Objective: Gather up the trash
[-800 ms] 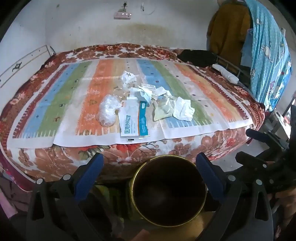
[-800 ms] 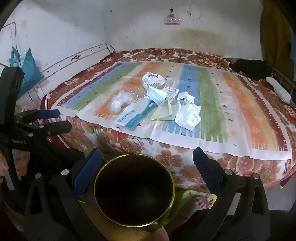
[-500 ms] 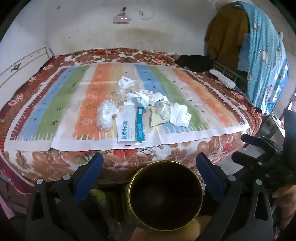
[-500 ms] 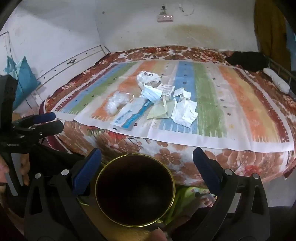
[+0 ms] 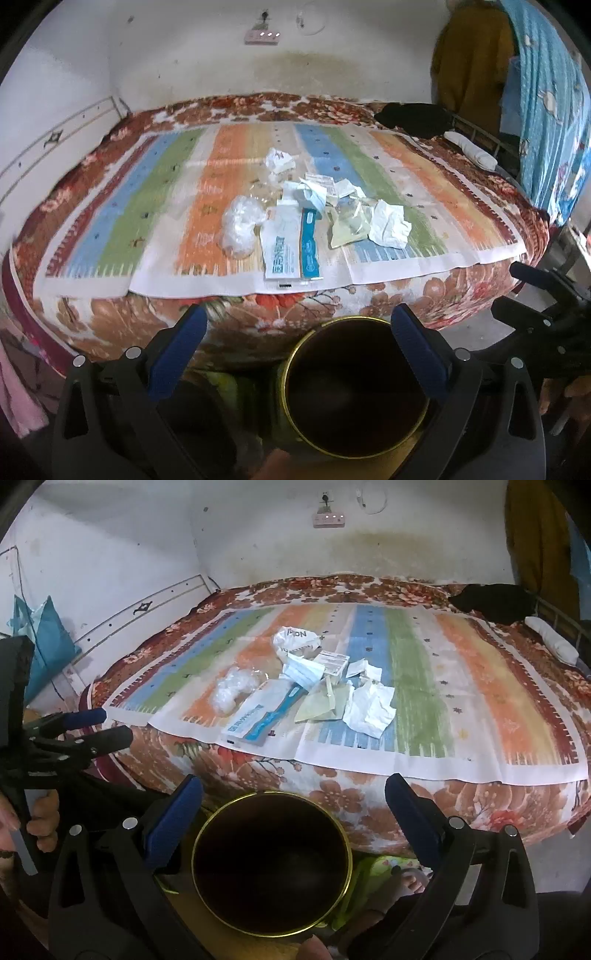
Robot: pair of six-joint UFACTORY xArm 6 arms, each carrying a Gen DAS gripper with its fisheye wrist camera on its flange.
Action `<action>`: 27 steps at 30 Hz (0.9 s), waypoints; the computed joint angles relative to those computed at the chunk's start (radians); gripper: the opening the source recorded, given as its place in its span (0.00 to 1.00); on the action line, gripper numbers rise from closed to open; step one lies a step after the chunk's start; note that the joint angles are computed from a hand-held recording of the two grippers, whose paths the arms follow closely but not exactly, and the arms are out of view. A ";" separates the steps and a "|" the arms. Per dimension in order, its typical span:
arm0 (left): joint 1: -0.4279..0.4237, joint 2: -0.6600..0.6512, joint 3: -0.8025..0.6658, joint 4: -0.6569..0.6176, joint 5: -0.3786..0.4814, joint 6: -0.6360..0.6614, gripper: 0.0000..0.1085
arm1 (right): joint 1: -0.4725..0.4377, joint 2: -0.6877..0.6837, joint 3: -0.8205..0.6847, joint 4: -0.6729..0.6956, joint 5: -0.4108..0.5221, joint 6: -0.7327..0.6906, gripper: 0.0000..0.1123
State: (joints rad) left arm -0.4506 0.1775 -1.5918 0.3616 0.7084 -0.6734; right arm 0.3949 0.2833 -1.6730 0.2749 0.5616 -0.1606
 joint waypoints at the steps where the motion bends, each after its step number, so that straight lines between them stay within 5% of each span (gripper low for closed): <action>1: 0.005 -0.003 0.006 -0.032 -0.013 0.017 0.90 | 0.002 0.001 0.000 -0.011 0.001 0.002 0.84; 14: 0.000 -0.007 0.010 -0.046 -0.029 0.032 0.90 | 0.004 0.009 -0.028 -0.067 0.043 0.047 0.84; 27: 0.001 -0.018 0.027 -0.019 -0.067 -0.002 0.90 | -0.003 0.008 -0.025 0.025 0.043 -0.019 0.84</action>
State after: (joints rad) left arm -0.4495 0.1590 -1.5651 0.3431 0.6414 -0.6755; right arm 0.3918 0.2908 -1.6979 0.2997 0.6045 -0.1798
